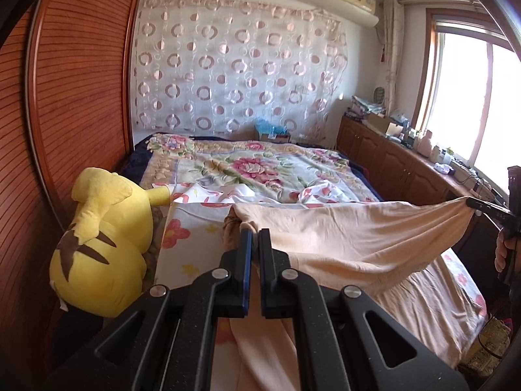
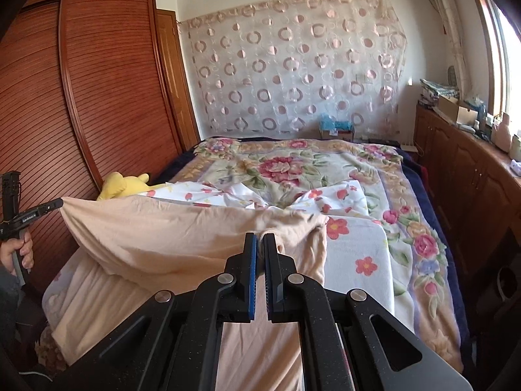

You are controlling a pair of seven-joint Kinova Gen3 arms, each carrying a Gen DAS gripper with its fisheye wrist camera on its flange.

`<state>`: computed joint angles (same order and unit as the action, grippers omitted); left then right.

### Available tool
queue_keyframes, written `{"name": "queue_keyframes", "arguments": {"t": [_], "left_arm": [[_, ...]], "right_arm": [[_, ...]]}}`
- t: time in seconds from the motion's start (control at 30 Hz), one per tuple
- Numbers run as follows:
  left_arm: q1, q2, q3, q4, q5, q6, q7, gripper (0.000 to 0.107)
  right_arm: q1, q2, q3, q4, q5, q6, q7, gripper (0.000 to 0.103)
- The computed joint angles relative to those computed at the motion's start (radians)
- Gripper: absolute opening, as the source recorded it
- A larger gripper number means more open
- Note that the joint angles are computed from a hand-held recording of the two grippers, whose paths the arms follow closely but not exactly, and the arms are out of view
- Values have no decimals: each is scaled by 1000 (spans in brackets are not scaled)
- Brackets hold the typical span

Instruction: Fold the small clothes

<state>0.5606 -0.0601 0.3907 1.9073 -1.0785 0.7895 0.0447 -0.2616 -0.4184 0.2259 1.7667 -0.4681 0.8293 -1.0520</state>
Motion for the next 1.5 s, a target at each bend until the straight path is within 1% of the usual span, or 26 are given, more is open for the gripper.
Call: {"name": "queue_keyframes", "arguments": {"t": [0.07, 0.13, 0.17, 0.3, 0.37, 0.47, 0.53, 0.63, 0.67, 0.7, 0.77, 0.8, 0.83, 0.9, 0.93, 1.0, 1.03, 1.07, 1.1, 1.13, 1.17, 1.23, 1.3, 1.33, 1.43, 1.5], "left_arm": [[18, -30, 27, 21, -3, 33, 30, 5], [33, -62, 69, 47, -2, 72, 68, 5], [42, -79, 97, 62, 3, 96, 91, 5], [54, -120, 186, 82, 42, 175, 136, 5], [58, -139, 230, 88, 65, 221, 151, 5], [53, -162, 253, 106, 127, 226, 156, 5], [44, -156, 267, 125, 170, 221, 156, 5], [39, -134, 263, 164, 217, 171, 169, 5], [55, -122, 240, 181, 228, 147, 183, 5], [61, -108, 235, 190, 234, 140, 195, 5], [46, -78, 269, 187, 235, 175, 215, 5], [60, -73, 270, 191, 229, 185, 231, 5], [80, -72, 254, 196, 225, 178, 243, 5], [96, -87, 212, 209, 241, 131, 238, 5], [99, -90, 206, 212, 244, 121, 238, 5], [101, -91, 196, 212, 251, 107, 228, 22], [100, -95, 193, 216, 253, 98, 224, 25], [99, -96, 193, 215, 254, 93, 222, 28], [98, -89, 197, 209, 260, 98, 217, 32], [99, -85, 194, 204, 268, 106, 202, 33], [103, -69, 202, 192, 272, 130, 198, 35], [119, -52, 190, 184, 285, 141, 183, 36], [134, -39, 171, 183, 307, 135, 168, 36], [141, -34, 163, 182, 312, 139, 165, 36], [162, -20, 142, 184, 333, 135, 163, 36], [174, -7, 132, 183, 347, 133, 165, 36]], "right_arm": [[24, -42, 2, 17, -18, 33, 31, 3], [81, -79, -6, 39, -53, 69, 79, 3], [90, -101, -3, 48, -55, 87, 89, 3], [49, -203, 39, 71, -1, 148, 66, 3], [52, -233, 49, 66, 19, 183, 65, 3], [57, -261, 68, 59, 51, 249, 46, 3], [63, -271, 65, 82, 84, 270, 38, 3], [72, -260, 65, 144, 124, 266, 23, 3], [71, -252, 68, 166, 134, 256, 19, 3], [81, -243, 72, 196, 135, 240, 28, 3], [92, -223, 75, 237, 133, 208, 36, 3], [94, -210, 62, 244, 138, 190, 31, 3], [96, -195, 54, 248, 141, 181, 24, 3], [104, -177, 40, 255, 137, 167, 26, 4], [115, -172, 25, 255, 136, 156, 25, 5], [134, -171, 8, 251, 136, 140, 22, 9], [138, -186, -7, 260, 134, 132, 12, 12], [152, -204, -17, 267, 124, 134, 12, 23], [163, -207, -21, 266, 112, 129, 17, 41], [158, -212, -20, 269, 110, 114, 17, 47], [135, -226, -17, 270, 124, 105, 5, 50], [101, -273, -4, 295, 143, 102, -6, 51], [79, -270, -7, 308, 145, 100, -21, 51], [84, -267, -15, 320, 132, 92, -12, 51], [100, -241, -82, 354, 109, 40, 1, 51], [75, -213, -103, 369, 98, 3, 0, 51]]}}
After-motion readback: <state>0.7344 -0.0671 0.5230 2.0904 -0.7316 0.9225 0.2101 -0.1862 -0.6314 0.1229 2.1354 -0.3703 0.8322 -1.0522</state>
